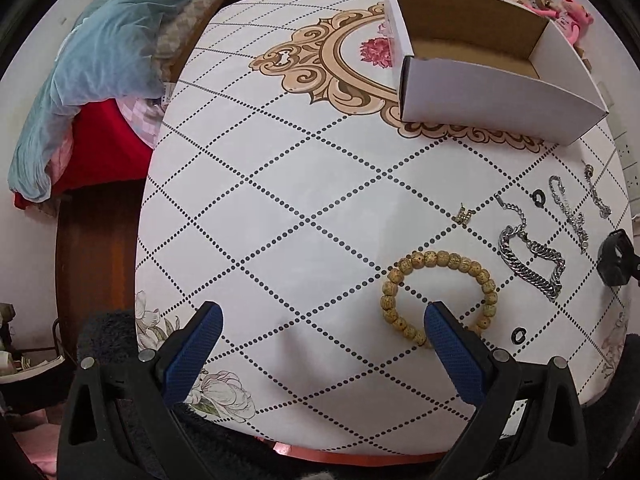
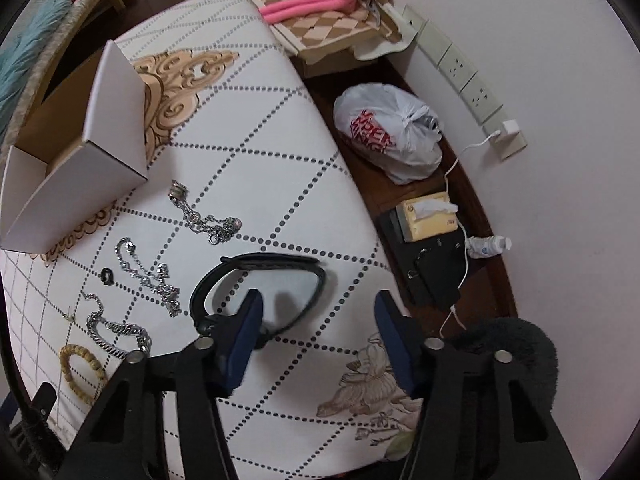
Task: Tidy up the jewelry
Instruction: 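Grasp the wooden bead bracelet with the left tool while the right tool grasps the black watch band, then lower the bracelet into the box with the left tool while the right tool drops the watch band in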
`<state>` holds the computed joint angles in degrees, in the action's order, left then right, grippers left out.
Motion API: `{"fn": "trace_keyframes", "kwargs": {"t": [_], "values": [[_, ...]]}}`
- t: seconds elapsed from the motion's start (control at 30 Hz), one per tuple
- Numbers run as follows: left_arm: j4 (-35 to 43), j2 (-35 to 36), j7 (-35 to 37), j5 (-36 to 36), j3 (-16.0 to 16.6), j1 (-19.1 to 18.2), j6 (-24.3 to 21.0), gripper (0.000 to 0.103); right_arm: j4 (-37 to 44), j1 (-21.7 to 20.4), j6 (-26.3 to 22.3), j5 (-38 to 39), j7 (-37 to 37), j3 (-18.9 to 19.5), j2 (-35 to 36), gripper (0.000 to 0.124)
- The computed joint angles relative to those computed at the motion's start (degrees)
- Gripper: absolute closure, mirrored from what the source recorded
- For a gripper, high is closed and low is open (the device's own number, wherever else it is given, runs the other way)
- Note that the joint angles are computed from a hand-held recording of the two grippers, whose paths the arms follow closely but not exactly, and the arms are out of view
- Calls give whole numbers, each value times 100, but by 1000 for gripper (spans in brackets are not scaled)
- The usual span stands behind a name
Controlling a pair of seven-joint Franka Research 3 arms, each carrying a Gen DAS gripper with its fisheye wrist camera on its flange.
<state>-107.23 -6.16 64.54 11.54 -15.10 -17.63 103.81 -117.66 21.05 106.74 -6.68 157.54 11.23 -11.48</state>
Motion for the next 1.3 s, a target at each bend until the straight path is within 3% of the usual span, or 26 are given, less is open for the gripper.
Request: {"fn": "trace_keyframes", "kwargs": {"t": [0.2, 0.27, 0.6, 0.63, 0.77, 0.83, 0.9, 0.97, 1.3], "values": [[-43, 24, -8, -32, 9, 1, 51, 0, -241, -13, 358, 151, -109, -47, -18, 113], [-63, 26, 7, -56, 19, 9, 62, 0, -351, -17, 532, 129, -124, -39, -74, 120], [-323, 1, 185, -633, 186, 166, 321, 3, -307, 80, 797, 50, -160, 149, -209, 121], [-352, 15, 243, -721, 204, 183, 412, 7, -277, 97, 789, 36, -157, 169, -187, 121], [-333, 194, 526, -926, 202, 202, 583, 47, -197, 173, 757, 29, -129, 205, -113, 121], [-376, 188, 638, -1068, 199, 208, 789, 57, -186, 202, 732, 35, -136, 199, -98, 121], [-363, 196, 788, -1137, 192, 206, 887, 82, -187, 220, 703, 17, -129, 200, -97, 121], [-334, 214, 900, -1225, 188, 201, 932, 96, -172, 235, 667, 2, -116, 201, -96, 121], [-476, -377, 1234, -2060, 372, 250, 1266, 96, -82, 258, 684, -123, -112, 239, -237, 121]]}}
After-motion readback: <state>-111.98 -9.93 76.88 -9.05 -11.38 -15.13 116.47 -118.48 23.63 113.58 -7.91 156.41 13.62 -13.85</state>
